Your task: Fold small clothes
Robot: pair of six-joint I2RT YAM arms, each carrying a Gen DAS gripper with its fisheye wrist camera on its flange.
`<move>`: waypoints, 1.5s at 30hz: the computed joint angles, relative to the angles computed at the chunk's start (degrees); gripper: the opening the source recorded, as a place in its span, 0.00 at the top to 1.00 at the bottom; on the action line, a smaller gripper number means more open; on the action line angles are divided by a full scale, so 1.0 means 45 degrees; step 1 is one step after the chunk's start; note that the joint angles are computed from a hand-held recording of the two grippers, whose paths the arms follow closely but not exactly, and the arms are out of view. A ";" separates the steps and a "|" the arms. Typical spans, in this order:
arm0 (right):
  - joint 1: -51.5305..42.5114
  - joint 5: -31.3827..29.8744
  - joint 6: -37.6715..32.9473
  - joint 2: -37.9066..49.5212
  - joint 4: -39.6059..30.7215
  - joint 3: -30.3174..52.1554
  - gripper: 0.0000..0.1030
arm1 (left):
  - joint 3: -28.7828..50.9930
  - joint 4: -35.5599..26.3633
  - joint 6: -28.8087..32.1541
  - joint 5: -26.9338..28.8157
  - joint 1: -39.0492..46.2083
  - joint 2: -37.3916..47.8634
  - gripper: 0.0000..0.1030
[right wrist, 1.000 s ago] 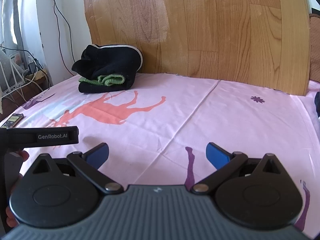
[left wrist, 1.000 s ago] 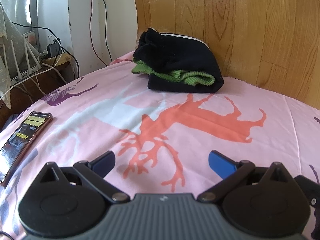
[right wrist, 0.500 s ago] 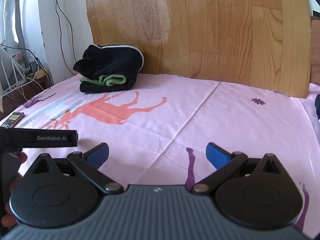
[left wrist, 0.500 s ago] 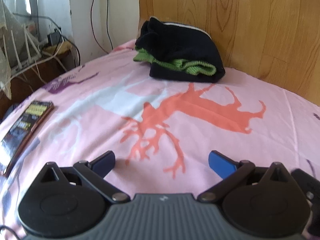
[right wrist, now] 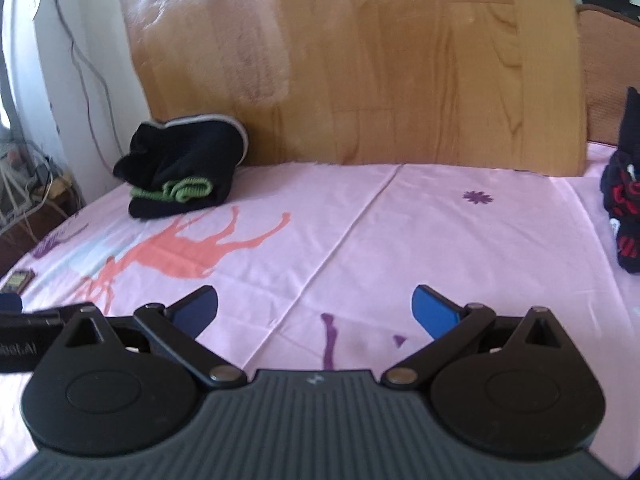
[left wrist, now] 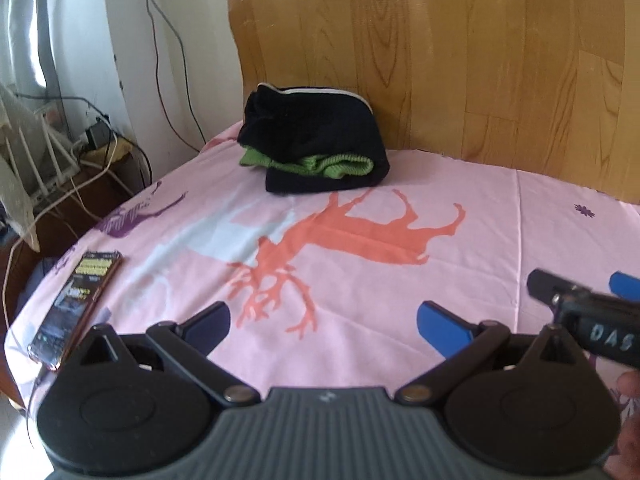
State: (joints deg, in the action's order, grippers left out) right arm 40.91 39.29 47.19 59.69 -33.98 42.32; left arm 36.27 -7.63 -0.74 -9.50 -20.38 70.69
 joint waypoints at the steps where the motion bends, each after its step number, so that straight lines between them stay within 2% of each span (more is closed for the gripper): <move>1: -0.0050 0.0039 0.0035 -0.0222 -0.0067 -0.0027 0.00 | 0.0066 -0.0114 -0.0037 -0.0026 -0.0078 -0.0062 0.00; 12: -0.0369 0.0658 0.1027 -0.2542 -0.1382 -0.0352 0.00 | 0.0631 -0.0532 -0.0498 -0.1149 -0.1688 -0.0003 0.00; 21: -0.0072 0.0852 0.1100 -0.2795 -0.1607 -0.0295 0.00 | 0.0684 -0.0706 -0.0624 -0.1745 -0.2314 -0.0208 0.00; 45: 0.0496 0.0891 0.0555 -0.2367 -0.1243 -0.0220 0.00 | 0.0756 -0.0694 -0.0483 -0.1668 -0.0757 -0.0743 0.00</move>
